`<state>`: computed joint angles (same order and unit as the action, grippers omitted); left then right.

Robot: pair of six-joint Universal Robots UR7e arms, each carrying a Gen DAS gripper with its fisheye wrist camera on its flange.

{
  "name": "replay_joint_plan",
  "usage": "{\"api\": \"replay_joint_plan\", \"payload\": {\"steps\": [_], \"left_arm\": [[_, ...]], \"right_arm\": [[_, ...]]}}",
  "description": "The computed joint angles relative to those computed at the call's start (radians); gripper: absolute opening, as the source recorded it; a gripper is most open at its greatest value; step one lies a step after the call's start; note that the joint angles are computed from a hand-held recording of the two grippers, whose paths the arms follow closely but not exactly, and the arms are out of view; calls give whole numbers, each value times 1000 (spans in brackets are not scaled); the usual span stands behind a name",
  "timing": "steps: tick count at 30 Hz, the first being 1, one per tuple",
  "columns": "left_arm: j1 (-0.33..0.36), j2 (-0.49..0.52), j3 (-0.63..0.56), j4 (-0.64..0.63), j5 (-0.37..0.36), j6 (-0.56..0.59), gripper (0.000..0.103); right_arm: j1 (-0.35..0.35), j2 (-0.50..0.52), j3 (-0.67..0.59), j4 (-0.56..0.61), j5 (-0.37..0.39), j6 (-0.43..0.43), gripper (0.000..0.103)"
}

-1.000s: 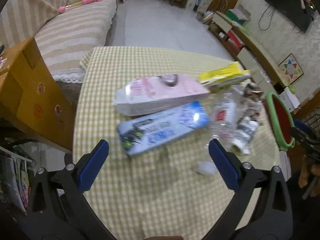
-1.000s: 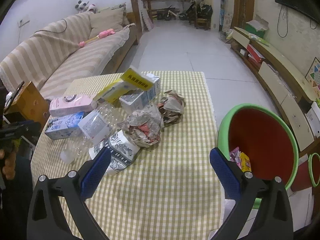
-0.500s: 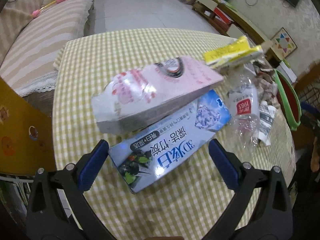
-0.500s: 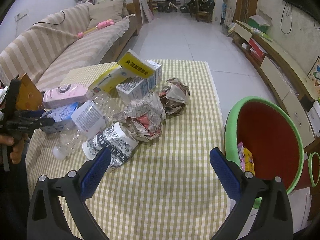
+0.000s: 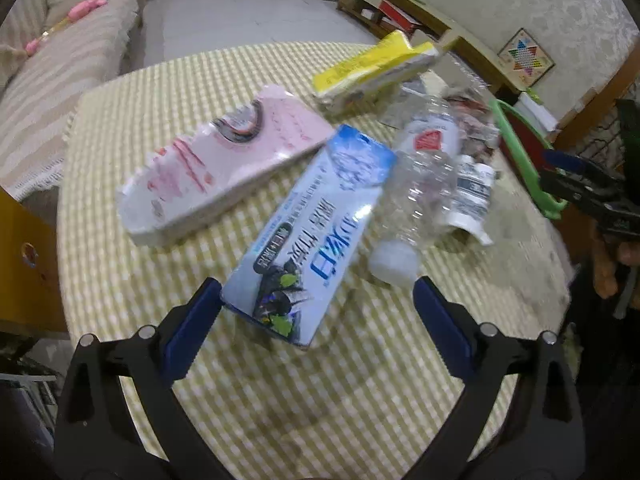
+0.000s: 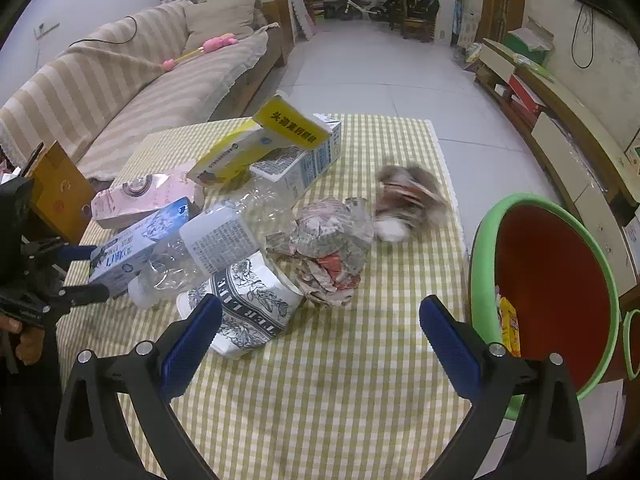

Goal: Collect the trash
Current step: 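Grasp the blue toothpaste box with the left gripper while the right grasps the crumpled paper bundle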

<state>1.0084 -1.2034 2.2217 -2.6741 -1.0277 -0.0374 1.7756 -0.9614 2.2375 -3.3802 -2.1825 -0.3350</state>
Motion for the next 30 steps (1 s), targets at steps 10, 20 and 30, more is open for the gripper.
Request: {"api": "replay_joint_plan", "payload": {"steps": [10, 20, 30], "left_arm": [[32, 53, -67, 3, 2, 116, 94], [28, 168, -153, 35, 3, 130, 63], [9, 114, -67, -15, 18, 103, 49]], "right_arm": [[-9, -1, -17, -27, -41, 12, 96], [-48, 4, -96, -20, -90, -15, 96], [-100, 56, -215, 68, -80, -34, 96]]}}
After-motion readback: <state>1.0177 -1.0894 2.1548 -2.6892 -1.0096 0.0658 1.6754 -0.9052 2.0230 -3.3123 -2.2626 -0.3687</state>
